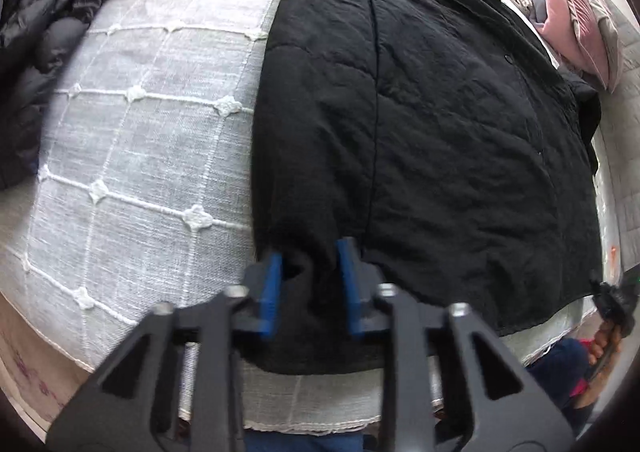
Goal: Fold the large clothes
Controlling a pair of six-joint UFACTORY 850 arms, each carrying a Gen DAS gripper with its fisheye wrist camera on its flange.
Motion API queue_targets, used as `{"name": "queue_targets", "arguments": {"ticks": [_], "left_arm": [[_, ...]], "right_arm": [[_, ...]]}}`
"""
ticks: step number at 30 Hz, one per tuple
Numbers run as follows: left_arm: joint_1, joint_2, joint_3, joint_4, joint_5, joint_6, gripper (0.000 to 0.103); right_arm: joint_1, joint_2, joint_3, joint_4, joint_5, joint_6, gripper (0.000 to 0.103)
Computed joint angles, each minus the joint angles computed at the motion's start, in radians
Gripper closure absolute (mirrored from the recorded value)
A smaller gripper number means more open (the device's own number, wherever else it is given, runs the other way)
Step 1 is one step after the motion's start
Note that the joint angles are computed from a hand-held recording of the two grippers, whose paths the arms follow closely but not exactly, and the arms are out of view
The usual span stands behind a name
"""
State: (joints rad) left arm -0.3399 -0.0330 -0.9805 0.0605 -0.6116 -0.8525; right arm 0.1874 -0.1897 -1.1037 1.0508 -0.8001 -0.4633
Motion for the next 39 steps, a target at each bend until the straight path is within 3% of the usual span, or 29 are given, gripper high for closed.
{"name": "queue_targets", "arguments": {"ticks": [5,11,14,18,20,21,22,25,27,30,34,37,39], "left_arm": [[-0.015,0.091,0.054,0.083,-0.012,-0.082,0.097],[0.0,0.134,0.095,0.084,-0.01,-0.065,0.097],[0.006,0.124,0.081,0.075,-0.013,-0.043,0.095],[0.011,0.151,0.067,0.1,-0.003,-0.11,0.09],[0.013,0.156,0.053,0.155,0.004,-0.173,0.083],[0.02,0.146,0.033,0.183,0.011,-0.201,0.079],[0.032,0.124,0.004,0.19,0.017,-0.214,0.078],[0.063,0.05,-0.086,0.14,0.073,-0.215,0.076],[0.059,-0.03,-0.184,0.153,0.08,-0.258,0.059],[0.025,-0.129,-0.296,0.316,0.077,-0.42,0.044],[0.021,-0.259,-0.422,0.347,0.059,-0.434,0.044],[0.045,-0.332,-0.459,0.271,0.096,-0.416,0.044],[0.058,-0.375,-0.483,0.223,0.106,-0.379,0.044]], "right_arm": [[0.003,0.037,0.006,-0.019,-0.014,-0.01,0.089],[-0.006,0.025,0.041,0.002,-0.027,-0.043,0.088],[-0.01,0.014,0.034,-0.005,-0.019,-0.078,0.075],[-0.084,0.043,0.047,0.048,-0.003,-0.106,0.07],[-0.125,0.061,0.05,0.102,0.049,-0.117,0.046],[-0.145,0.061,0.046,0.138,0.065,-0.123,0.03],[-0.161,0.054,0.039,0.191,0.073,-0.142,0.028],[-0.202,-0.028,-0.029,0.382,0.047,-0.183,0.028],[-0.206,-0.104,-0.094,0.467,0.046,-0.144,0.028],[-0.193,-0.215,-0.197,0.552,0.067,-0.079,0.028],[-0.168,-0.34,-0.348,0.532,0.143,0.024,0.028],[-0.161,-0.438,-0.46,0.519,0.177,0.102,0.029],[-0.152,-0.512,-0.561,0.425,0.212,0.216,0.029]]}}
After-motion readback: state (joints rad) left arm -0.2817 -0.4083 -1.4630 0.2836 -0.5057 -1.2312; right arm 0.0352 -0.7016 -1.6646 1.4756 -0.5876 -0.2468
